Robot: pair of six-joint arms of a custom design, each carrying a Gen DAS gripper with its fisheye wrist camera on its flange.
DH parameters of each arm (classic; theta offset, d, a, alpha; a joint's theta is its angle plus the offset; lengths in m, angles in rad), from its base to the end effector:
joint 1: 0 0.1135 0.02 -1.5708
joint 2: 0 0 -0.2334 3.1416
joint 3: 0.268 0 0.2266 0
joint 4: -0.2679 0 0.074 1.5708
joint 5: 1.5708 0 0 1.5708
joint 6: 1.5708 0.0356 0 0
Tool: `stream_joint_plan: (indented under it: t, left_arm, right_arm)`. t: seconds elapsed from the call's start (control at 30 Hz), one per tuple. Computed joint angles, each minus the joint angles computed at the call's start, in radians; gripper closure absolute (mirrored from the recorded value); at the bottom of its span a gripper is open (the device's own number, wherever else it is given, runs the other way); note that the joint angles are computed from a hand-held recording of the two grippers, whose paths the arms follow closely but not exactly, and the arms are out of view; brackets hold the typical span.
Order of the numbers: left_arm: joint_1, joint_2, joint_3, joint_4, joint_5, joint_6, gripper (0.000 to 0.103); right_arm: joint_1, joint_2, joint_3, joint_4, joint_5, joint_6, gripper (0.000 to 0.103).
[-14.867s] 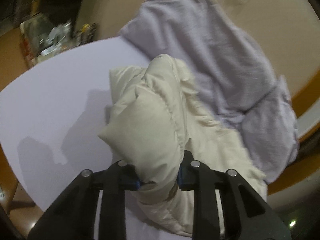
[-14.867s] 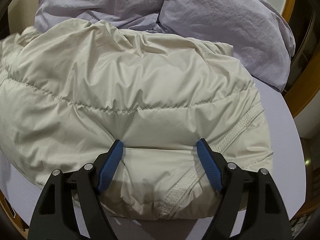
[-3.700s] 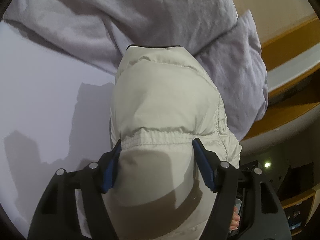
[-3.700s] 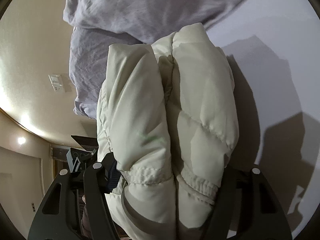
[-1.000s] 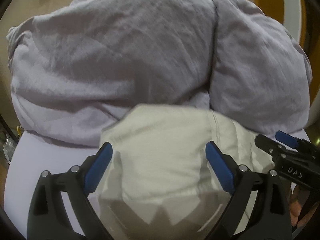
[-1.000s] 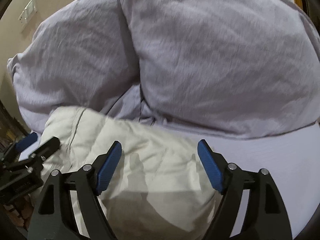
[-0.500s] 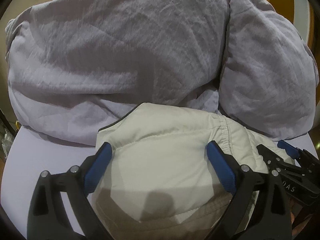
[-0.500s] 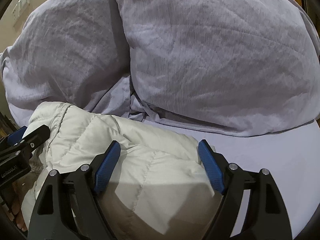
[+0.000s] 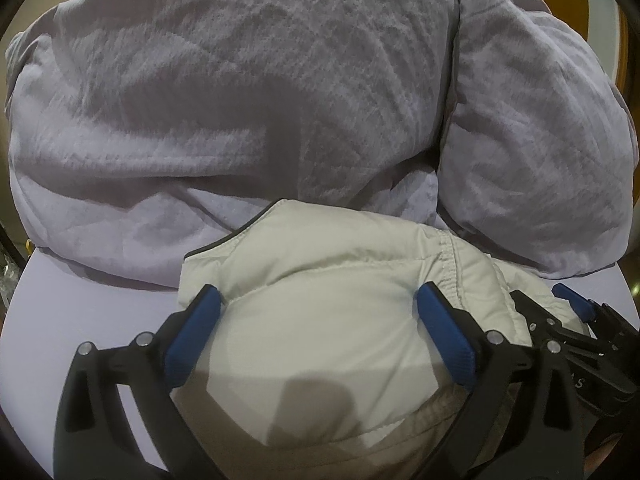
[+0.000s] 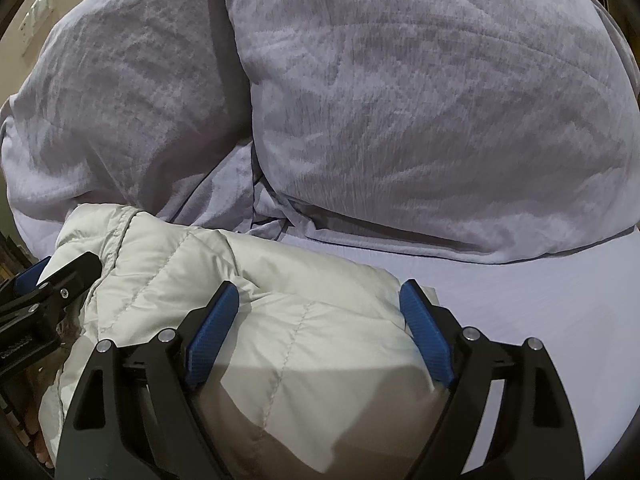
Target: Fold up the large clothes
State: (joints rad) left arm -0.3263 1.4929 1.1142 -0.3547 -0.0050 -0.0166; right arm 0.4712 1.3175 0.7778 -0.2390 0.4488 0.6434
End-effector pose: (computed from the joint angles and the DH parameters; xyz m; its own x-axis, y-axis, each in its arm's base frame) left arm 0.2923 -0.0987 0.2478 -0.6392 0.1988 -0.7429 0.3065 0.9518 -0.0090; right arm 0.2345 0.1021 0.2041 -0.5809 0.3107 -0.7524 0.2684 0.9457 0.1833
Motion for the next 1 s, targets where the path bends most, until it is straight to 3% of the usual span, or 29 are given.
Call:
stream_joint_plan:
  t: [0.2,0.33,0.53,0.73,0.87,1.0]
  left_arm:
    - [-0.003,0.005,-0.003,0.011,-0.008,0.001,0.004]
    - [0.022,-0.068,-0.023,-0.039,0.010,0.002,0.004]
    - [0.099,-0.285,-0.109,-0.181,0.129,0.048,0.004]
    - [0.240,-0.601,-0.196,-0.428,0.280,0.174,0.004]
    - [0.419,-0.786,-0.213,-0.643,0.414,0.309,0.004]
    - [0.662,-0.882,-0.192,-0.865,0.573,0.491,0.004]
  right_arm:
    - [0.002,0.000,0.011,-0.020,-0.003,-0.003,0.018]
    - [0.029,-0.066,0.036,-0.142,0.013,0.006,0.014]
    - [0.175,-0.295,0.009,-0.372,0.073,0.118,0.007]
    - [0.565,-0.408,0.072,-0.721,0.267,0.457,0.002]
    - [0.856,-0.328,0.149,-0.959,0.377,0.785,0.001]
    - [1.120,-0.203,0.219,-1.181,0.410,1.152,0.001]
